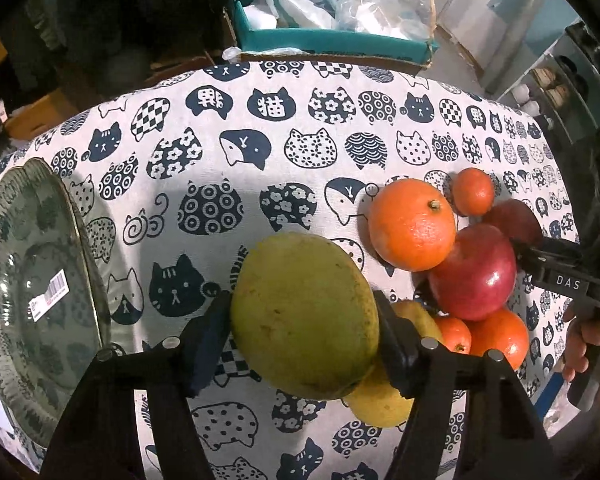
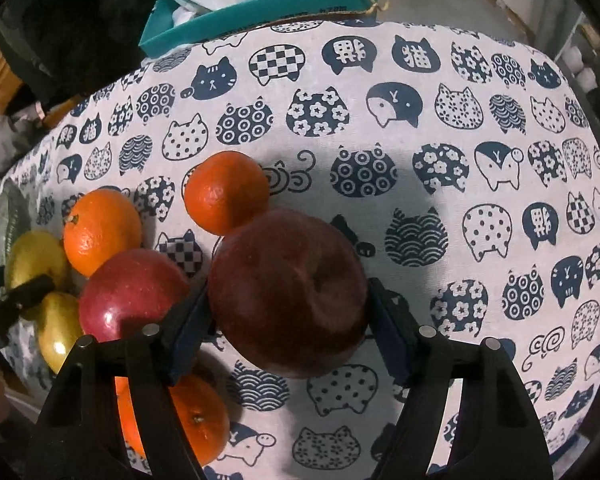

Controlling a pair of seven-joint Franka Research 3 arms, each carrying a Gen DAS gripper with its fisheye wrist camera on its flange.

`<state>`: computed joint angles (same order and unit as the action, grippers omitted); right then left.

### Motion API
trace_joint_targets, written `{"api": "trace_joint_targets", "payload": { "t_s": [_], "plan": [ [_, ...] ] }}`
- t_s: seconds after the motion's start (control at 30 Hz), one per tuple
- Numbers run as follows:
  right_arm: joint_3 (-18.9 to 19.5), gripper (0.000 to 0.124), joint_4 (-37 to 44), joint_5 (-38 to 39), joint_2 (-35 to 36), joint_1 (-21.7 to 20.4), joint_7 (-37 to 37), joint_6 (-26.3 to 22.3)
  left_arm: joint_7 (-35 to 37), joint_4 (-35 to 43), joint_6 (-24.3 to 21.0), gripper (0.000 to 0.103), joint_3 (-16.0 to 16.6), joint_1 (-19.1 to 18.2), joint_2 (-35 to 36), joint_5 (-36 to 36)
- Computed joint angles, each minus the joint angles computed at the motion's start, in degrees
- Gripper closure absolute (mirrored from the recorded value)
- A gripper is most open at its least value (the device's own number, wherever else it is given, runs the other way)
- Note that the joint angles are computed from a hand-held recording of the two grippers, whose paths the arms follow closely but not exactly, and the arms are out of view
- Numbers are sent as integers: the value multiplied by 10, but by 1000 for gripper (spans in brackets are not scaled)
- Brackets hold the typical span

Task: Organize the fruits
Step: 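Lower the left tool onto a yellow pear while the right tool approaches a red apple, then close the left tool on the pear while the right tool grasps the apple and lifts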

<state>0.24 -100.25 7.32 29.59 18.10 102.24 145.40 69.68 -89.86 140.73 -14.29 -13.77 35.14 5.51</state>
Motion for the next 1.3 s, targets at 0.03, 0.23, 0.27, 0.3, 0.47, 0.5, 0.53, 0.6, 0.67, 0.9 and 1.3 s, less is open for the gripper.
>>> {"api": "trace_joint_targets", "payload": {
  "t_s": [0.03,0.23,0.27,0.3,0.47,0.5,0.53,0.6,0.67,0.9,1.3],
  "plan": [
    [-1,50,4,-2,2,1,2,-3,-2,-1,2,34,0,1,-1,-1],
    [12,50,16,29,12,-16,-9,-6,-4,-11,12,34,0,2,-7,1],
    [13,50,15,34,13,-18,-13,-2,-3,-15,15,34,-1,3,-9,-1],
    [13,50,10,35,9,-19,-17,1,-1,-18,17,34,-3,5,-11,-3],
    [-20,50,-24,-25,-13,18,16,36,-10,-31,33,34,1,0,-23,5],
    [-22,50,-32,-32,-19,20,22,44,-12,-34,37,34,2,-1,-26,7],
    [-30,50,-42,-47,-26,29,35,54,-14,-38,41,34,2,-1,-29,9],
    [-48,50,-60,-86,-40,49,66,72,-18,-45,48,34,3,-2,-36,13],
    [-60,50,-76,-120,-54,62,95,87,-24,-55,57,34,5,-5,-46,19],
    [-73,50,-124,-212,-107,77,173,119,-66,-95,93,34,23,-20,-86,70],
    [-60,50,-157,-369,-178,72,296,148,-120,-160,149,34,34,-22,-160,127]
  ]
}}
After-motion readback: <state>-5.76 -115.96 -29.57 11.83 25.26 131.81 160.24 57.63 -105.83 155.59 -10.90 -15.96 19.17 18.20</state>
